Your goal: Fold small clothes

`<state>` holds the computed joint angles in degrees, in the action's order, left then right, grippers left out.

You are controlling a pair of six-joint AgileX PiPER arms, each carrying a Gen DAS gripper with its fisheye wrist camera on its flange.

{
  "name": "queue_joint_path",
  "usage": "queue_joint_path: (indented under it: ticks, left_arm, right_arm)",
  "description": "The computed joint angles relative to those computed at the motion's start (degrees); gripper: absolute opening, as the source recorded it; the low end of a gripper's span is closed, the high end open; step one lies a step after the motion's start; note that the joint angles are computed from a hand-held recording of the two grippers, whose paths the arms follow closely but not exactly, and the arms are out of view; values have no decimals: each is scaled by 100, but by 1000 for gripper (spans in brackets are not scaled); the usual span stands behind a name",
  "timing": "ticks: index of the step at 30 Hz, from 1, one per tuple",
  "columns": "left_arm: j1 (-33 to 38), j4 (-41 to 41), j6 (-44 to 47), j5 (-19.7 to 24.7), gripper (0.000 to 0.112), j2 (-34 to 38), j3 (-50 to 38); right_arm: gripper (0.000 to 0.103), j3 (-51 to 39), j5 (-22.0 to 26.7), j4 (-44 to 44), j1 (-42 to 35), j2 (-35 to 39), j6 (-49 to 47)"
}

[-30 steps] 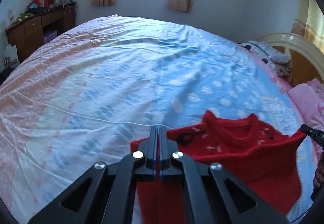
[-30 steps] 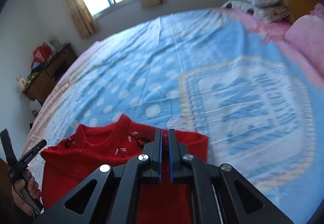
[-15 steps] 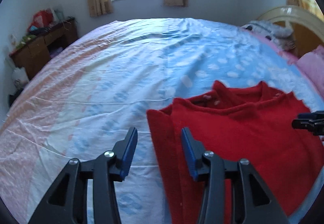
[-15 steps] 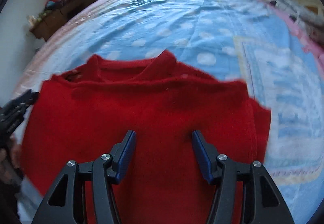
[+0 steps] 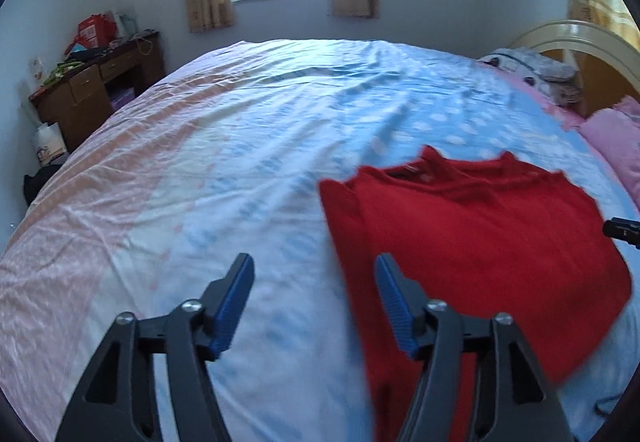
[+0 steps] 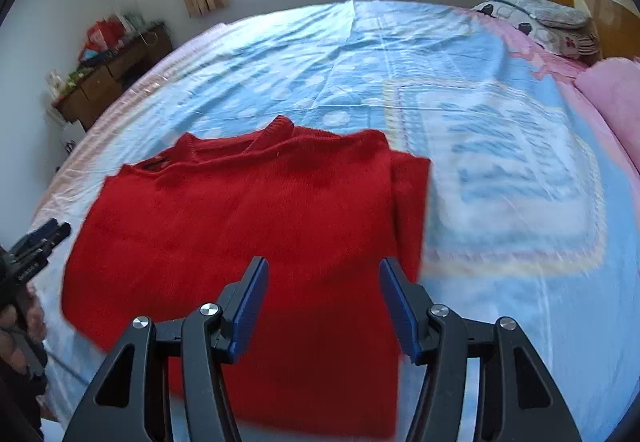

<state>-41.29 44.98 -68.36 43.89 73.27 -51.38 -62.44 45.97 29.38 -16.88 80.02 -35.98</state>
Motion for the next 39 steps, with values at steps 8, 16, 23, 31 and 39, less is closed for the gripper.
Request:
queue_joint_path:
  ticks: [8, 16, 23, 31, 39]
  left_arm:
    - [-925, 486, -866, 274, 75, 519, 136]
    - [-977, 864, -1259, 365, 89, 713, 177]
    - [-983, 844, -1348, 389, 93, 655, 247]
    - [-901, 744, -1203, 461, 96, 94, 681]
    - [-972, 710, -1173, 489, 97, 269, 690]
  right_arm:
    - [58, 1109, 29, 434, -333, -374, -840]
    - [48, 1404, -9, 498, -500, -848, -1069]
    - [27, 1166, -314, 223, -477, -284, -665]
    - [32, 1452, -504, -98, -344, -874, -571]
    - [41, 1528, -983, -316, 556, -887, 3]
